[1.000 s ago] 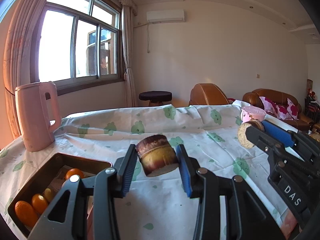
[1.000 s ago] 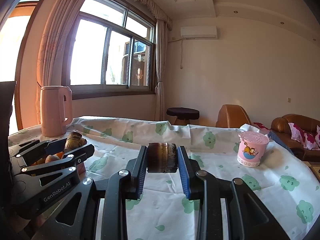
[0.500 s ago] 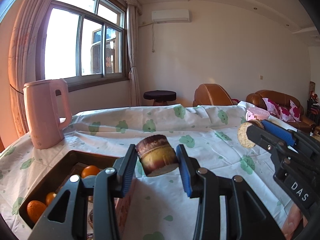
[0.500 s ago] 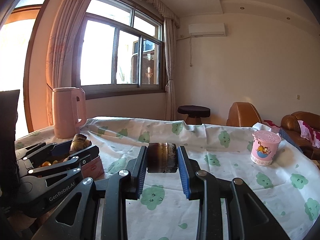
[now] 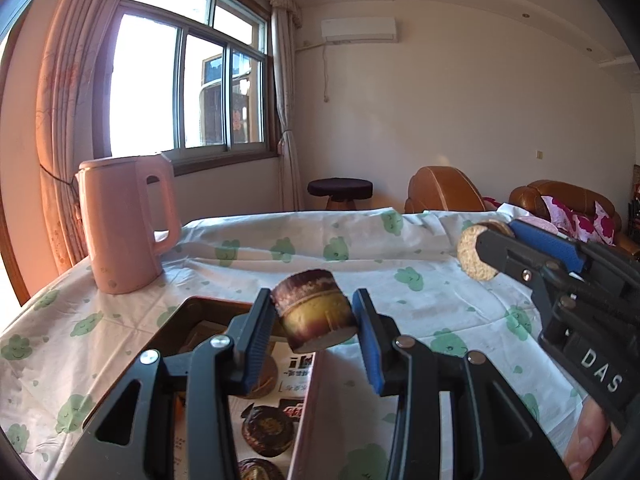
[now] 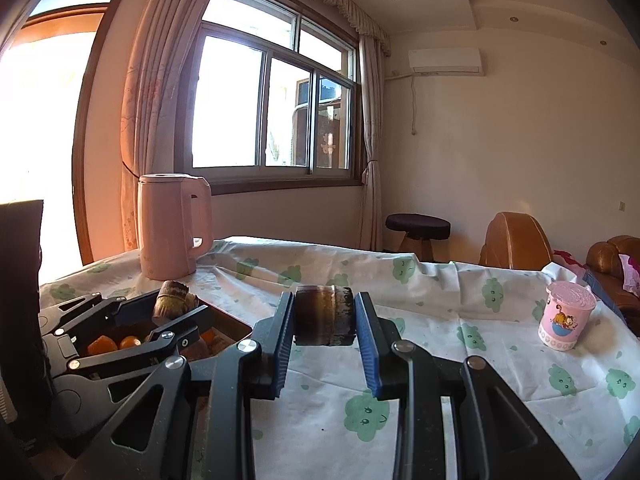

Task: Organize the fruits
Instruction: 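Lower both held jars into the tin box with both grippers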

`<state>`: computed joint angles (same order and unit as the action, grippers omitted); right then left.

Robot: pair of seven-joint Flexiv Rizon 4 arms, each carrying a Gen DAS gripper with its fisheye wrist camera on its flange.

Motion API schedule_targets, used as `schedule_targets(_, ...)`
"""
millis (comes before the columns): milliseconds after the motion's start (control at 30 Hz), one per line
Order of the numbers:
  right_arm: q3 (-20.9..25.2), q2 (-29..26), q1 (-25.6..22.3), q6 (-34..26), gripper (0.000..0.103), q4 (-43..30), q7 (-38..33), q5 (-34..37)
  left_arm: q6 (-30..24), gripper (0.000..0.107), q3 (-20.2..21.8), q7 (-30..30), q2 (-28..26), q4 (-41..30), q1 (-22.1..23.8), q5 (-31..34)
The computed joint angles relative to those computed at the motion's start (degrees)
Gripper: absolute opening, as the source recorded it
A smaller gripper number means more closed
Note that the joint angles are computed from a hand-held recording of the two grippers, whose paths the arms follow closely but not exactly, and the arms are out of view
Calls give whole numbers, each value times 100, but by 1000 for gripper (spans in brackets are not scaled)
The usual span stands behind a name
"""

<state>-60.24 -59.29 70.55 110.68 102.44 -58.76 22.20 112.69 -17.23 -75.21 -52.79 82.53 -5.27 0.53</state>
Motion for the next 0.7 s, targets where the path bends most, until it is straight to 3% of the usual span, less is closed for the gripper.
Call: schedule_targets(700, 376, 23, -322, -353, 32, -802, -31, -725, -30, 42, 549, -152, 134, 159, 55, -524)
